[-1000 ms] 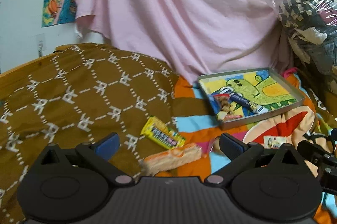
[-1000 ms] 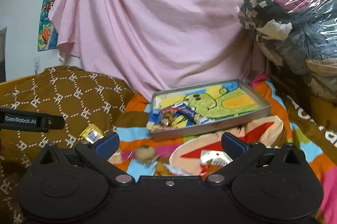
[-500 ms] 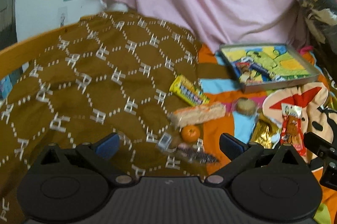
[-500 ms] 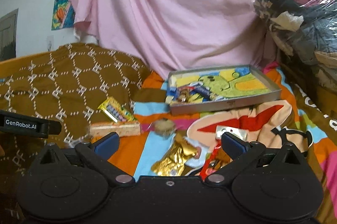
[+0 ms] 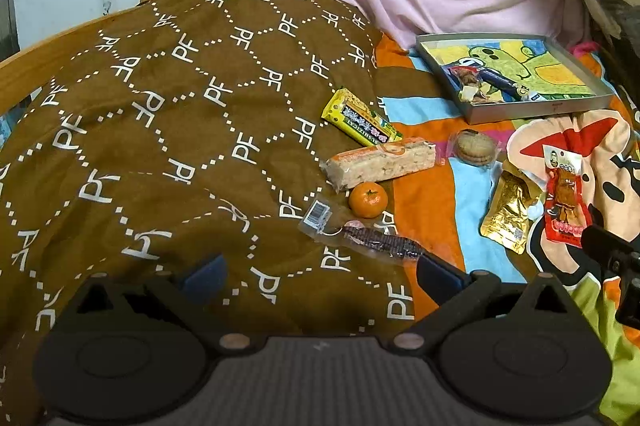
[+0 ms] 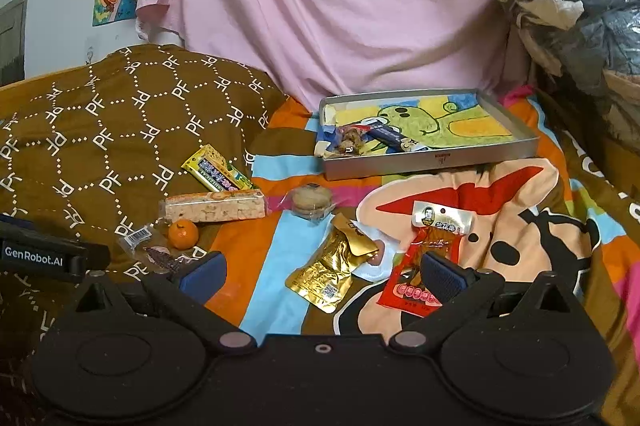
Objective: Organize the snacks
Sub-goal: 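Open both tools in the tray and lift them away, then lower the right tool onto the gold foil pack and close it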
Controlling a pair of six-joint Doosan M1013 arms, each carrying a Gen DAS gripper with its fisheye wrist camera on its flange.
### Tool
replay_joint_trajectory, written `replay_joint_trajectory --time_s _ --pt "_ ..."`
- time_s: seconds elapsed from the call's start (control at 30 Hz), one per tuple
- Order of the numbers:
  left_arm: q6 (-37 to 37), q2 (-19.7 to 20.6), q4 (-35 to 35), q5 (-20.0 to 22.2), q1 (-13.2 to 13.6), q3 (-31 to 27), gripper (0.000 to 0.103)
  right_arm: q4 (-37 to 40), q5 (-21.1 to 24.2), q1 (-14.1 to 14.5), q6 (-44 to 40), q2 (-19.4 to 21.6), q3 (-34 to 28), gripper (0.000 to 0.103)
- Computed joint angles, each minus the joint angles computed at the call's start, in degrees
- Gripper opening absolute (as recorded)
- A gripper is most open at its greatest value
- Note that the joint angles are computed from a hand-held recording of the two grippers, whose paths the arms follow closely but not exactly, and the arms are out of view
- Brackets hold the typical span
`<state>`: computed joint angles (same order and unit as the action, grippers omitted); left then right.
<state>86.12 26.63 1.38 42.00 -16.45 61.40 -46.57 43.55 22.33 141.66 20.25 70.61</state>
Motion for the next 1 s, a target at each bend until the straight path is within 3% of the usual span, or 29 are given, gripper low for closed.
replay_joint_trajectory --time_s 0.53,0.67,0.8,1.0 --pt "5.24 1.62 -3.45 -1.61 -0.19 -1.41 0.103 1.46 -1.37 -1.51 -0.62 0.70 0.46 0.102" --pt "6.23 2.95 -4.08 -2.08 -0.31 -2.66 0.103 7.66 -2.86 -2.73 -8.64 1.16 0.09 0.102" --pt "8.69 5.01 -5.18 0.49 -0.34 -5.68 0.103 16.60 -5.47 -4.35 -20.94 1.64 0.35 0.102" --pt "10.59 8.35 -8.15 7.13 -0.18 -10.79 0.103 24.21 -7.94 -5.65 -33.36 2.17 1.21 0.102"
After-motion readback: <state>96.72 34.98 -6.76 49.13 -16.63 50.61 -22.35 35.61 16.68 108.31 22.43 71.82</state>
